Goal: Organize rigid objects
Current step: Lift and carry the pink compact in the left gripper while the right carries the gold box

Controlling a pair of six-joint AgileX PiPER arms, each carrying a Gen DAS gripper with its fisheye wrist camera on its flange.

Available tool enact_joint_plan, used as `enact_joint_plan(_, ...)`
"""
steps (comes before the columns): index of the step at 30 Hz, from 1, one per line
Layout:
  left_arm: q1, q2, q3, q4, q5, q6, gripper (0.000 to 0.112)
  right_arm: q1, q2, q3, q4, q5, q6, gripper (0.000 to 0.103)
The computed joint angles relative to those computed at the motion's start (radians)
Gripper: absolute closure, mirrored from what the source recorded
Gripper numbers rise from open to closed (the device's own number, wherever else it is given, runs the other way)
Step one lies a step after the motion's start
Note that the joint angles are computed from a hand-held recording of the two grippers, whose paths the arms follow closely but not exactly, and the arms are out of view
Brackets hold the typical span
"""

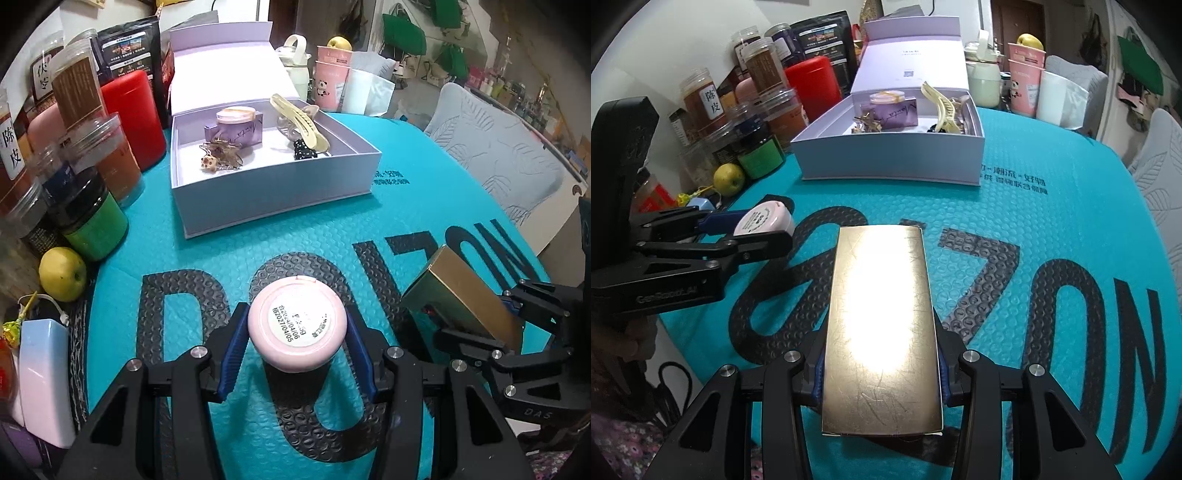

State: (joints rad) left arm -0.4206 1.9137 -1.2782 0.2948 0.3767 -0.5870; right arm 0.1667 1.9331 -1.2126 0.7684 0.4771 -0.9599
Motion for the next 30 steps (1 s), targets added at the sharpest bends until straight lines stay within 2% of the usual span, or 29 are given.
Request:
enact_joint_plan(5,0.001,-0.017,-0.009,0.022,0.01,-0.021,0.062,-0.017,-0.012,-0.03,-0.036,0.043,0.027,0.06)
enact_joint_plan(15,-0.005,-0.002,-0.116,0.085,0.092,-0.079,0.062,-0.033,-0.011,-0.129,-0.077,0.12,0.055,0.06)
enact_joint_plan(20,0.009,0.023,-0.193,0.054,0.135,-0.042,0.062,-0.037,0.021,-0.213,-0.086,0.179,0.071,0.06)
enact_joint_plan(24,0.039,0.046,-0.248,-0.088,0.143,0.1,0.062,-0.036,0.043,-0.277,-0.104,0.201,0.085,0.06)
enact_joint_plan(27,0.045,0.074,-0.302,-0.101,0.171,0.12,0.062,-0.049,0.074,-0.342,-0.085,0.257,0.084,0.06)
enact_joint_plan(30,0.052,0.09,-0.338,-0.124,0.181,0.138,0.062,-0.047,0.094,-0.397,-0.104,0.269,0.104,0.06)
